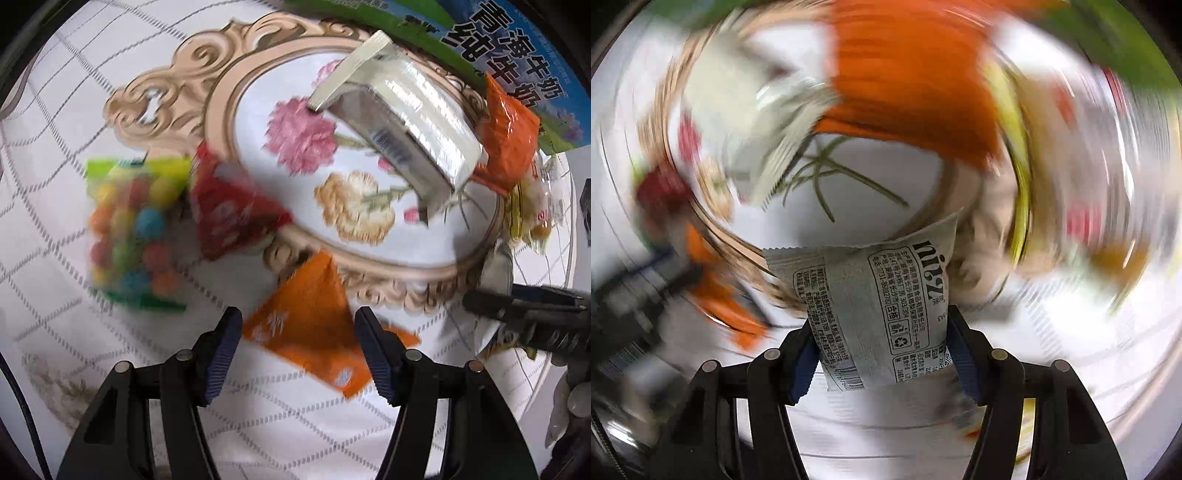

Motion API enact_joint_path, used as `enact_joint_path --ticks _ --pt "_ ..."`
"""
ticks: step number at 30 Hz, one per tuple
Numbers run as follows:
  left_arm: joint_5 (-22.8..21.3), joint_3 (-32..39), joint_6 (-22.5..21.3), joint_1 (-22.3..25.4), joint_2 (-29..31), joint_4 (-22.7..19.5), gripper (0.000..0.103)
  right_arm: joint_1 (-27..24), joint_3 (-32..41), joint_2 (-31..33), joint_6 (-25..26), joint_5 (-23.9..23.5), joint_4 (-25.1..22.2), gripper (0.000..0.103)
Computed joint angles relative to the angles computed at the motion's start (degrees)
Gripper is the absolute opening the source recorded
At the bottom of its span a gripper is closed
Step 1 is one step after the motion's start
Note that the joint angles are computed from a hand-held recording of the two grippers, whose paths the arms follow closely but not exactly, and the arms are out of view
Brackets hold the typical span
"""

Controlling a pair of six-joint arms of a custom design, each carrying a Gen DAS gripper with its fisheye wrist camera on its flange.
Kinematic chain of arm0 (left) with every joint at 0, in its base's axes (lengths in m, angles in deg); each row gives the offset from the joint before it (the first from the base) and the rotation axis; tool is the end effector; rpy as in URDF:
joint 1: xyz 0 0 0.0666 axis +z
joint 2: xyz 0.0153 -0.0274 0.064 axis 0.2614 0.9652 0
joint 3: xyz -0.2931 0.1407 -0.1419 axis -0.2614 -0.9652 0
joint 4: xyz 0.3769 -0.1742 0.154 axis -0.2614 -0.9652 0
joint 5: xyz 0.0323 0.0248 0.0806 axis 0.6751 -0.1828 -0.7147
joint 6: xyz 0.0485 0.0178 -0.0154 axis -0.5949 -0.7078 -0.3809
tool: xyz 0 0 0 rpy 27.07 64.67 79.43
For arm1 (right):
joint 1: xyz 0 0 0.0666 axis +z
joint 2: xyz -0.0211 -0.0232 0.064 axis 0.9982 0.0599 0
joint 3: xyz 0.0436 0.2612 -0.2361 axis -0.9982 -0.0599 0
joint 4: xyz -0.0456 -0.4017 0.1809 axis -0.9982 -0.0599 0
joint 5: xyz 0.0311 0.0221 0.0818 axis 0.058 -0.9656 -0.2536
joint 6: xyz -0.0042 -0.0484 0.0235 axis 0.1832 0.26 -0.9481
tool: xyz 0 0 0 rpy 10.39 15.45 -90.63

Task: Organize snacks
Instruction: 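Grasp the orange packet with the left gripper while the right grasps the white bread packet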

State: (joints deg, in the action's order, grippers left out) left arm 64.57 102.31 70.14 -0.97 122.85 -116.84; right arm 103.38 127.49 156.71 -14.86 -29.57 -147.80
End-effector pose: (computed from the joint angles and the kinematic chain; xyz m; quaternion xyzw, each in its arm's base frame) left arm 0.4862 -0.1459 0.3676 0.0234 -0.9972 0.0552 0.0446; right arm 0.5515 0.1777 0.3074 0.0350 -0.9819 -0.1280 0.1353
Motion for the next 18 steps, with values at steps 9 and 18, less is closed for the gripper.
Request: enact_joint_path --ticks 9,18 --pt "27.4 -12.0 16.9 5.7 -4.3 1.3 0.063 -3.6 -8.3 -7.6 -8.6 -5.5 8.1 0.080" --pt "19.6 -14.5 19.2 4.2 -5.7 8.3 0.062 2.4 -11.4 -8.9 -13.5 1.0 13.9 0.080"
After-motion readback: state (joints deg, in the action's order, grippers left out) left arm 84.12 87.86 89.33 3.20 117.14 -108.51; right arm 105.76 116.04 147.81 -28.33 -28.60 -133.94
